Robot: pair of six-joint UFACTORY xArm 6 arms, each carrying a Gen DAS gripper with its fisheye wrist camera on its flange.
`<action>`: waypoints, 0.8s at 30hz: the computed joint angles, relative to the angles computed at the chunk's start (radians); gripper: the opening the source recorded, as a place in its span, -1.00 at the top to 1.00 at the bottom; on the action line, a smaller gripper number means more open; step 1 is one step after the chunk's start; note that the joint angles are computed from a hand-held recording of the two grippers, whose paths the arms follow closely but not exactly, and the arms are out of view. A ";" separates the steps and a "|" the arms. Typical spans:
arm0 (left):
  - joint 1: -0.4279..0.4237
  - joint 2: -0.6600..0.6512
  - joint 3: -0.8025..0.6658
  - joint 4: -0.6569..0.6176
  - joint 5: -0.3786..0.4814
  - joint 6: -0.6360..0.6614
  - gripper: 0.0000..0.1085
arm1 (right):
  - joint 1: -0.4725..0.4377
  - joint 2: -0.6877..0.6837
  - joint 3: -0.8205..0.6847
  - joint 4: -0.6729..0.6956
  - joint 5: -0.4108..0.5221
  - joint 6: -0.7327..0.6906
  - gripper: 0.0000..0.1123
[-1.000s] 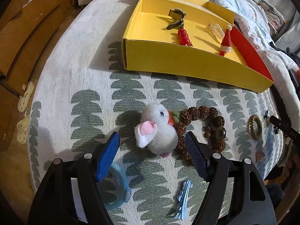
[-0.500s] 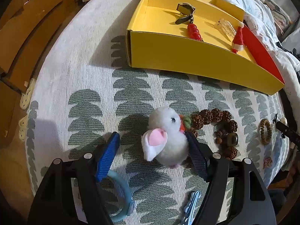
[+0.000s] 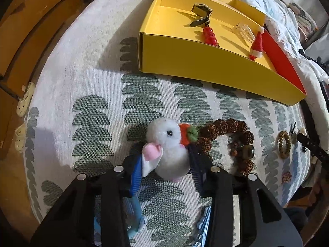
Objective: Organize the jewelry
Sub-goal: 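Close left tool on the bunny clip while right tool grips the shell ornament, then carry both items into the yellow box and open both tools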
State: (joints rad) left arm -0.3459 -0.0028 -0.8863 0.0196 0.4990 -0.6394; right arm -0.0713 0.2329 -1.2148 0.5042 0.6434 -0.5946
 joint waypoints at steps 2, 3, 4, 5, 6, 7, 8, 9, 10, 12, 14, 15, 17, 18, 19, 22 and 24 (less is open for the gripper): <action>0.001 -0.011 0.008 -0.013 -0.007 0.008 0.31 | -0.001 -0.012 0.009 0.018 -0.006 -0.015 0.29; 0.001 -0.018 0.012 -0.014 -0.010 0.010 0.34 | -0.003 -0.019 0.013 0.032 -0.009 -0.024 0.29; 0.001 -0.026 0.017 -0.011 -0.013 0.008 0.34 | -0.004 -0.027 0.020 0.041 -0.014 -0.029 0.29; 0.001 -0.038 0.024 -0.008 -0.015 0.002 0.35 | -0.004 -0.032 0.023 0.044 -0.018 -0.031 0.29; 0.002 -0.052 0.033 -0.010 -0.020 0.001 0.35 | -0.006 -0.040 0.029 0.050 -0.026 -0.034 0.29; 0.002 -0.056 0.036 -0.011 -0.025 -0.001 0.35 | -0.007 -0.046 0.034 0.057 -0.030 -0.038 0.29; 0.003 -0.070 0.046 -0.013 -0.032 0.000 0.35 | -0.009 -0.049 0.032 0.067 -0.027 -0.044 0.29; 0.003 -0.078 0.050 -0.013 -0.034 -0.002 0.35 | -0.012 -0.055 0.034 0.081 -0.026 -0.054 0.29; 0.004 -0.092 0.058 -0.012 -0.039 -0.002 0.35 | -0.013 -0.062 0.038 0.094 -0.029 -0.063 0.29; 0.003 -0.107 0.065 -0.009 -0.046 -0.006 0.35 | -0.014 -0.076 0.045 0.113 -0.034 -0.078 0.29; 0.003 -0.115 0.062 -0.002 -0.049 -0.011 0.35 | -0.014 -0.097 0.050 0.158 -0.027 -0.115 0.29; 0.003 -0.114 0.056 -0.002 -0.053 -0.013 0.35 | -0.013 -0.108 0.055 0.177 -0.023 -0.136 0.29; 0.000 -0.117 0.045 0.003 -0.056 -0.014 0.35 | -0.009 -0.134 0.056 0.236 -0.004 -0.188 0.29; -0.001 -0.116 0.035 0.002 -0.060 -0.009 0.35 | -0.007 -0.141 0.053 0.252 0.004 -0.203 0.29; -0.003 -0.109 0.021 0.004 -0.065 -0.010 0.35 | 0.000 -0.155 0.053 0.278 0.009 -0.224 0.29; -0.006 -0.089 -0.036 0.003 -0.063 0.001 0.35 | 0.022 -0.162 0.024 0.307 0.034 -0.246 0.29; -0.003 -0.061 -0.091 0.017 -0.048 -0.006 0.35 | 0.049 -0.149 -0.019 0.303 0.043 -0.237 0.29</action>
State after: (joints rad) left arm -0.3485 -0.0635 -0.9776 0.0362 0.4513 -0.6449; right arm -0.0222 0.0839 -1.2338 0.8074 0.6861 -0.8314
